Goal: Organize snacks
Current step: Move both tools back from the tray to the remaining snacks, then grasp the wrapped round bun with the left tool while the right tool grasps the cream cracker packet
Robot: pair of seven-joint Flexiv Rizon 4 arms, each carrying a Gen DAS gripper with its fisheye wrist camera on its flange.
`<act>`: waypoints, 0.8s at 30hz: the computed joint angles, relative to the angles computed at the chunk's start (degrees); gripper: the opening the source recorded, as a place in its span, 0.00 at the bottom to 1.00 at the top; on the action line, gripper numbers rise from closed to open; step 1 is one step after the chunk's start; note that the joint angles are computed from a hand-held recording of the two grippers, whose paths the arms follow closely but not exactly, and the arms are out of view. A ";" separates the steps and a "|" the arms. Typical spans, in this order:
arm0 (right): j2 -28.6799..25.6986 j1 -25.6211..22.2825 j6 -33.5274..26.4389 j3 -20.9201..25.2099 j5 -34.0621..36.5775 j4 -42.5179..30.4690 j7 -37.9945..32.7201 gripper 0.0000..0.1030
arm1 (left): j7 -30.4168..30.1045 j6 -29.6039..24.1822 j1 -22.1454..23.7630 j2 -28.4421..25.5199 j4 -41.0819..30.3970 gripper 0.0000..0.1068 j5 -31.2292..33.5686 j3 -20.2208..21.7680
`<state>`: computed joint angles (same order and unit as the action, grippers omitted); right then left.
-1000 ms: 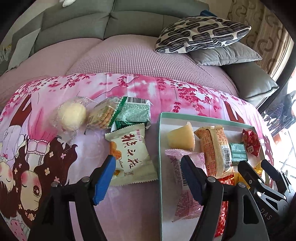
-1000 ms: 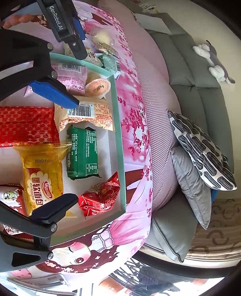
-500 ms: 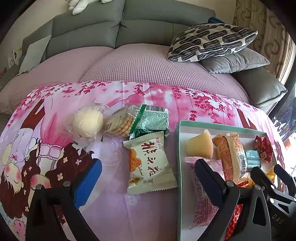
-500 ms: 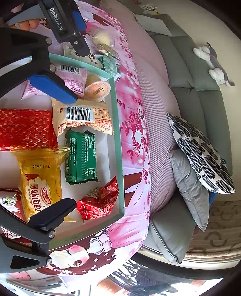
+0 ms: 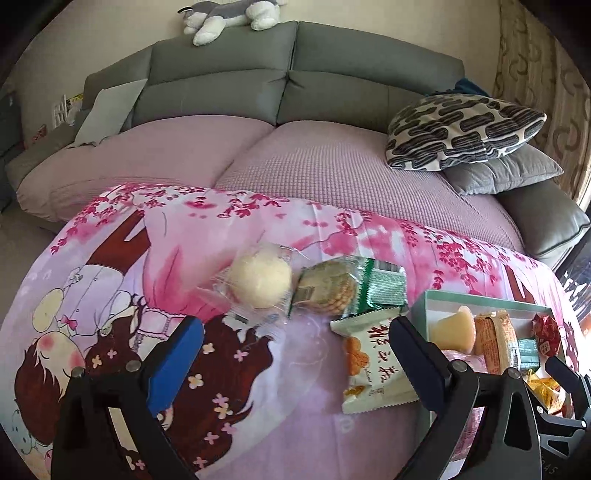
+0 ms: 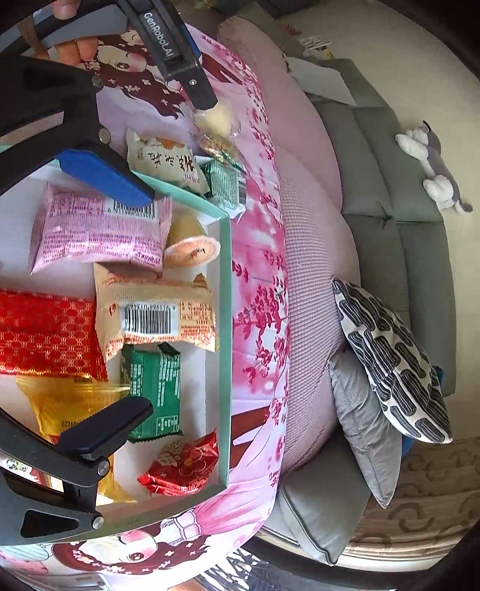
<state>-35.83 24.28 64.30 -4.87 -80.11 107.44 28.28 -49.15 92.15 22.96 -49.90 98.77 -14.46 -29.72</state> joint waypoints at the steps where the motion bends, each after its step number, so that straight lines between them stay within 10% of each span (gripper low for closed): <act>1: -0.36 0.05 0.31 0.04 -0.10 -0.55 -0.21 1.00 | -0.31 -0.40 -0.11 -0.04 -0.52 0.94 -0.33 0.52; 24: -11.24 6.94 6.45 -3.87 17.39 -16.73 -18.65 0.98 | 2.51 -20.35 -8.69 -1.81 -16.40 0.94 -10.71 14.34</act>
<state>-47.07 31.22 70.75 -8.74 -62.72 90.71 9.63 -46.64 71.80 14.27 -51.70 82.36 -25.17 -15.38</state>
